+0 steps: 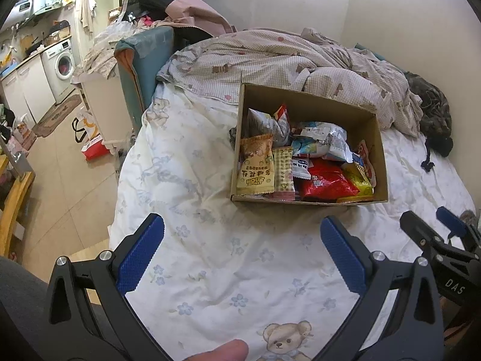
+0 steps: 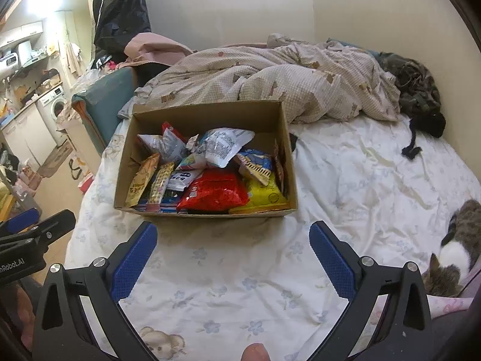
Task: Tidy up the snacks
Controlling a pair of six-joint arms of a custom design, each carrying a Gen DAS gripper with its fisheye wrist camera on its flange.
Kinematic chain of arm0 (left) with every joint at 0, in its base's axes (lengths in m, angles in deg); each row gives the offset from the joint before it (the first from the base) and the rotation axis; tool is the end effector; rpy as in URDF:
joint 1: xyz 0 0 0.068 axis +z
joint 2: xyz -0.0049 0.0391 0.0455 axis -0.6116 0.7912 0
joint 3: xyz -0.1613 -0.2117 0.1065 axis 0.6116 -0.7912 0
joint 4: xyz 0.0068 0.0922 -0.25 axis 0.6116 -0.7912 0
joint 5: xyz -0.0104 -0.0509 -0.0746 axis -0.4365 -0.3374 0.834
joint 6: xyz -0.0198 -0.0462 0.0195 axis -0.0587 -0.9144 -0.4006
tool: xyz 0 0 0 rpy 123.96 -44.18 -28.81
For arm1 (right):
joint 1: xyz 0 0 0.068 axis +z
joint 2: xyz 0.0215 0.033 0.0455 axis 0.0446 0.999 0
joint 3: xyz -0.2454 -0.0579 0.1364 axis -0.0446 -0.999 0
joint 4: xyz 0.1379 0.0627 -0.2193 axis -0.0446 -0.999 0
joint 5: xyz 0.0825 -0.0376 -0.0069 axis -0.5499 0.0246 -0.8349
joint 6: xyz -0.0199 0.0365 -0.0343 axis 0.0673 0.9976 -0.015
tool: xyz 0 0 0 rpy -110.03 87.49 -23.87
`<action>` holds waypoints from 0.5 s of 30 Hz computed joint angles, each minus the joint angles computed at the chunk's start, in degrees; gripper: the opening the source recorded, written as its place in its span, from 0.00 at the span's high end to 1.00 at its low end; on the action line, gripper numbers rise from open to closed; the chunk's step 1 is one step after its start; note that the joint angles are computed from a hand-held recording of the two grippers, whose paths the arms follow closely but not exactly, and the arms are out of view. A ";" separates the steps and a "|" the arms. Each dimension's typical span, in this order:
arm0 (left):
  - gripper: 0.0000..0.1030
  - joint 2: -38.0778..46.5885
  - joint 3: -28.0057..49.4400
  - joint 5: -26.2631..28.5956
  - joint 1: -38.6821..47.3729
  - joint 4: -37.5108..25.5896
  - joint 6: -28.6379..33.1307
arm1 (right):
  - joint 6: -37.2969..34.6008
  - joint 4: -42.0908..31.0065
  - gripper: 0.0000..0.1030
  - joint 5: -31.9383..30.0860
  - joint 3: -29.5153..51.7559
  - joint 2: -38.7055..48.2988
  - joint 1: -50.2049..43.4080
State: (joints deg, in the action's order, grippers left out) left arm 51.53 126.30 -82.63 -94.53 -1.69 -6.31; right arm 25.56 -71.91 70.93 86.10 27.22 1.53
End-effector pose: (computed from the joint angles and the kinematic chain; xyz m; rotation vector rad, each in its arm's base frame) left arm 0.1446 -0.1801 0.2776 -0.4257 2.3711 0.0600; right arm 0.1988 0.0072 0.2698 -0.3311 2.3258 0.2679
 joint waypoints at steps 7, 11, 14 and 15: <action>0.00 0.49 0.17 0.18 0.31 0.15 0.28 | 0.64 1.00 0.00 0.35 -0.42 -0.64 -0.27; 0.00 0.62 0.31 0.02 0.31 0.07 0.18 | 0.46 0.51 0.00 0.06 -0.19 -0.21 -0.94; 0.00 0.67 0.38 -0.05 0.29 0.06 0.20 | 0.52 0.23 0.00 -0.38 -0.03 0.16 -1.23; 0.00 0.65 0.36 -0.01 0.31 0.07 0.28 | 0.47 0.27 0.00 -0.26 -0.05 0.14 -1.18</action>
